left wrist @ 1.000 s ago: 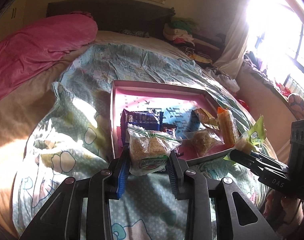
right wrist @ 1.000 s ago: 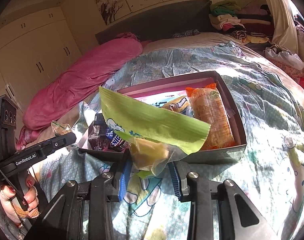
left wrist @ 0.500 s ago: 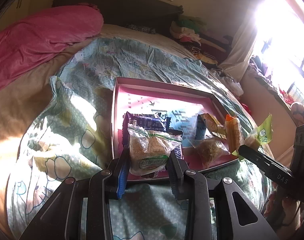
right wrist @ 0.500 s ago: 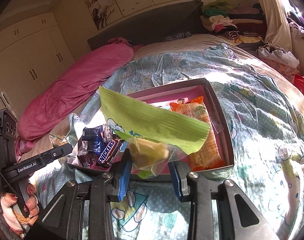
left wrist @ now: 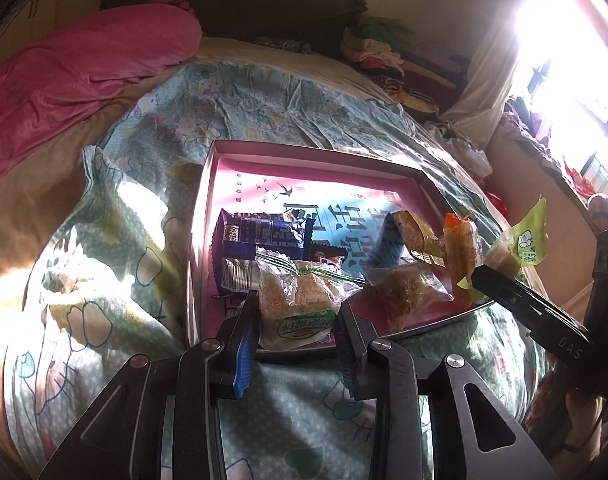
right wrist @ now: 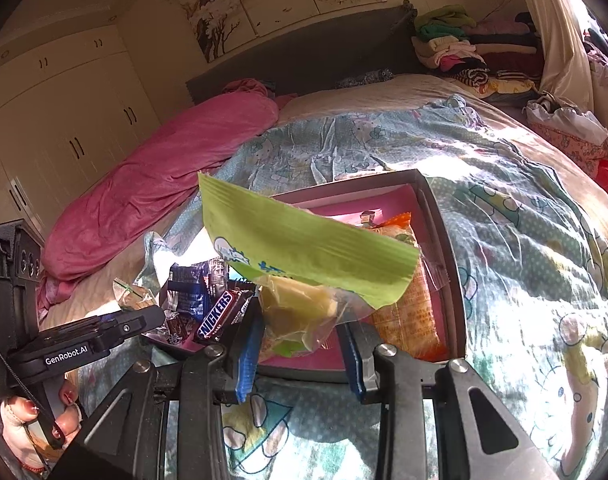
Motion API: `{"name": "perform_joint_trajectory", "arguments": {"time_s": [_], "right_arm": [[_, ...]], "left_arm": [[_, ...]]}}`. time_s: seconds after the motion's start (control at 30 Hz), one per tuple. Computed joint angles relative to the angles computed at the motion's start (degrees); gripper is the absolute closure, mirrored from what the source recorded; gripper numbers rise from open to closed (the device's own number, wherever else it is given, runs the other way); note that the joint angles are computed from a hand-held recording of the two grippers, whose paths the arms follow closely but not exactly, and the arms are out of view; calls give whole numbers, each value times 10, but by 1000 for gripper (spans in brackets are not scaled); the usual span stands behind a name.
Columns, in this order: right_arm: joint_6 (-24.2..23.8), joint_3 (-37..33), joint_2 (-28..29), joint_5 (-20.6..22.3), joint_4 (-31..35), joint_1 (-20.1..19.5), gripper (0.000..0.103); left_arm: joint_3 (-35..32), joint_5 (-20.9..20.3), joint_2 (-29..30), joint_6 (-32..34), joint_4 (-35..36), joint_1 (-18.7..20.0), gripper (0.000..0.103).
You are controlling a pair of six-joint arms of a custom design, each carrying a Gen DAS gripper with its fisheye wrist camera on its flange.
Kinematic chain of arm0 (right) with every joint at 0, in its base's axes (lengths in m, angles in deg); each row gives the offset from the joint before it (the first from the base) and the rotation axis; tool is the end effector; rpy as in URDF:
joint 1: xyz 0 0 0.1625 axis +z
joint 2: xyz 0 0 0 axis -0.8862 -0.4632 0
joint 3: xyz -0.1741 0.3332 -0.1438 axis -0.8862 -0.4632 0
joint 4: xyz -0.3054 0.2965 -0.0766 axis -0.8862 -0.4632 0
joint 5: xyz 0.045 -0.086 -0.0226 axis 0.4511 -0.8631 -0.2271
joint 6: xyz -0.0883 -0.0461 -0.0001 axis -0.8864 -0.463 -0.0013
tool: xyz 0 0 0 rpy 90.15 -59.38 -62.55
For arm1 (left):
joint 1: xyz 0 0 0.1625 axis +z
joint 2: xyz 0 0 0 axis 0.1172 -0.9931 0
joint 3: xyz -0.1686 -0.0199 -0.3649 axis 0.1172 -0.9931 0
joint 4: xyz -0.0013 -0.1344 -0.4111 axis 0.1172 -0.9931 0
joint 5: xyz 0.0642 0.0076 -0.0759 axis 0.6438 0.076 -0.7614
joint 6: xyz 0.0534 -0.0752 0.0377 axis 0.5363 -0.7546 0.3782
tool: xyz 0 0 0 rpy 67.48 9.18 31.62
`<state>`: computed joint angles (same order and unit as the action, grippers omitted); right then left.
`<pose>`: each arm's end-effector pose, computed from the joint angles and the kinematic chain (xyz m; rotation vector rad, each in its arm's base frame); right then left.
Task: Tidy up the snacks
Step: 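Carry the pastry over the box with the left tool while the right tool carries the green bag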
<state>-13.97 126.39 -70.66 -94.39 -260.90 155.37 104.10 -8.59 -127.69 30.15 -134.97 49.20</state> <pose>0.1547 -0.5570 0.0762 0.7841 -2.6530 0.9054 -0.1026 -0.5171 0.1357 0.1613 2.4398 -0.9770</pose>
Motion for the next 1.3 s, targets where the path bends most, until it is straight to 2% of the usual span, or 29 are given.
{"name": "perform_joint_trajectory", "arguments": {"time_s": [0.47, 0.7, 1.03, 1.3], "right_arm": [[-17, 0, -19, 34, 32, -20, 66], [-23, -4, -33, 50, 51, -17, 66], [-26, -31, -39, 17, 134, -7, 66], [-23, -48, -42, -8, 174, 3, 66]], "left_arm": [[-28, 27, 24, -41, 60, -19, 67], [-46, 38, 28, -52, 79, -24, 67], [-71, 29, 35, -58, 108, -22, 67], [-83, 20, 38, -70, 126, -14, 67]]}}
